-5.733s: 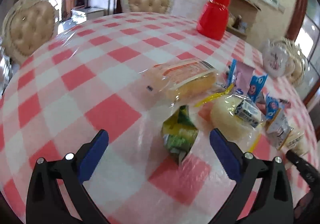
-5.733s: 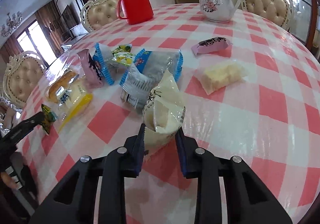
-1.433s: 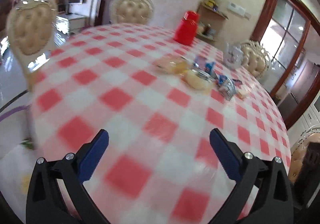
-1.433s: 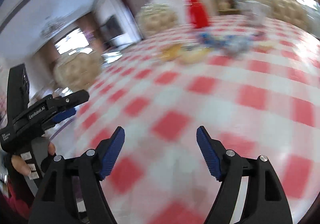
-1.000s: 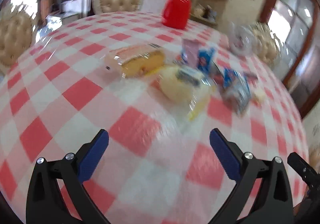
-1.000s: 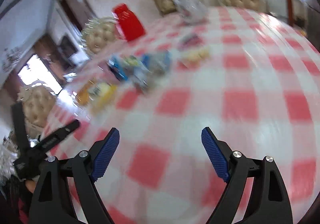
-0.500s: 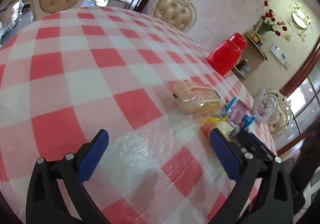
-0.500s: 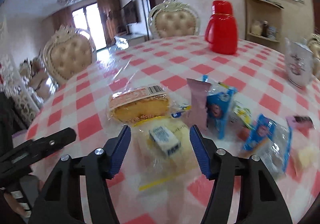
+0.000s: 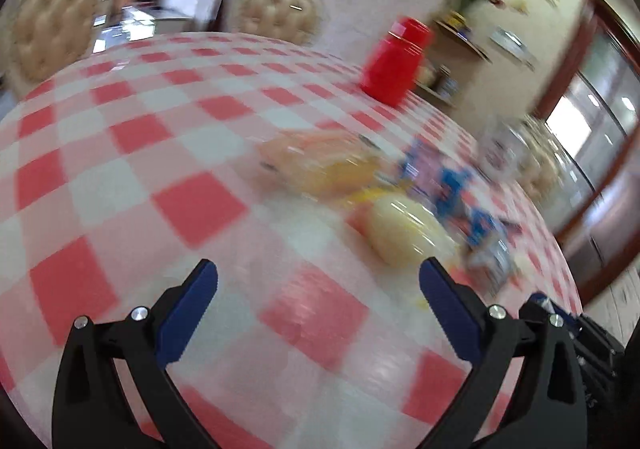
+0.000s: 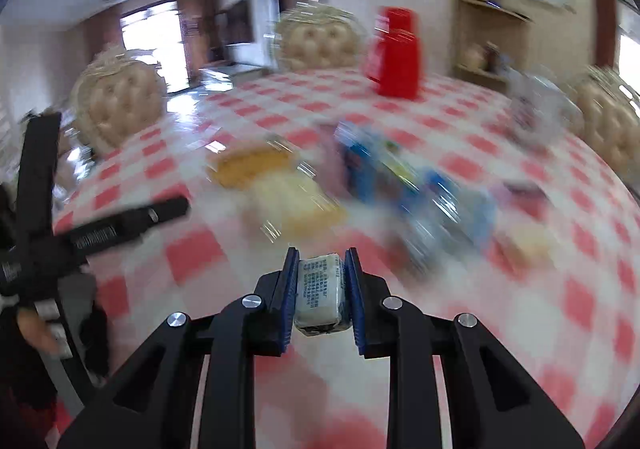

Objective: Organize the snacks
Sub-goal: 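Grasp the small milk candy with the right gripper while the left grasps the round bun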

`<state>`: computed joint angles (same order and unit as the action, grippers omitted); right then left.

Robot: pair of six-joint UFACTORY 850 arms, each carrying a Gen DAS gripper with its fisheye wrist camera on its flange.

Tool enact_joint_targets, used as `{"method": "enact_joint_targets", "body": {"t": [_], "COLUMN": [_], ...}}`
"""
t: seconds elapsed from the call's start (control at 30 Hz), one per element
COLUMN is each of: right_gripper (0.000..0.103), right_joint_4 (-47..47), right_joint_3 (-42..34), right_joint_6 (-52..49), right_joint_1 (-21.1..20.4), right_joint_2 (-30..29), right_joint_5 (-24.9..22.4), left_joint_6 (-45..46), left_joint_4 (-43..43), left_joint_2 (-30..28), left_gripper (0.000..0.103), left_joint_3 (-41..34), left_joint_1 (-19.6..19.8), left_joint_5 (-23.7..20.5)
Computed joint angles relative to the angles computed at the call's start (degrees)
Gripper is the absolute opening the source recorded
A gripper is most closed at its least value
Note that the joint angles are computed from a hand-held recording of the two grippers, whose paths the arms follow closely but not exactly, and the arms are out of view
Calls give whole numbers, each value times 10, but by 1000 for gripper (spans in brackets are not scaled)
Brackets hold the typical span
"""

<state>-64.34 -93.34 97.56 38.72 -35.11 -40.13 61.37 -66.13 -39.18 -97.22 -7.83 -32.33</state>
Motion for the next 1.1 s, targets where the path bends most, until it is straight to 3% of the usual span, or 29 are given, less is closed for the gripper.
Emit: {"method": "enact_joint_targets", "body": {"t": [0.13,0.27,0.33,0.43,0.53,0.57,0.67,0.7,0.83,0.97,1.1], "right_gripper": [24,24,24,24,24,24,24,24,24,24,24], "right_joint_4": [-36,-109,-92,-88,-106,-110,-134,-134,-147,-159,-168], "right_joint_3": [131,185,185,178,187,189,204,205,210,216,221], "right_joint_6": [190,318,310,299,321,331,373,373,388,405,421], "right_joint_1": [-8,-10,-14,-19,-22,-23,-28,-28,-27,-27,-28], "right_joint_2": [75,107,103,100,107,109,118,119,122,126,129], "right_joint_5": [20,28,44,59,66,69,85,83,84,85,85], "left_joint_6": [-66,-239,-345,-461,-512,-506,-439,-391,-301,-181,-99], "left_joint_4": [88,275,389,488,550,555,494,457,355,247,176], "left_joint_2": [-13,-47,-87,-149,-177,-178,-151,-143,-120,-58,-18], "left_gripper": [101,101,101,101,101,100,69,66,65,65,66], "left_joint_3": [-28,-91,-154,-253,-298,-299,-249,-236,-206,-113,-39], "left_joint_1": [-34,-87,-108,-128,-139,-139,-127,-122,-96,-76,-59], "left_joint_5": [-8,40,18,-21,-32,-31,10,15,-13,5,-4]}}
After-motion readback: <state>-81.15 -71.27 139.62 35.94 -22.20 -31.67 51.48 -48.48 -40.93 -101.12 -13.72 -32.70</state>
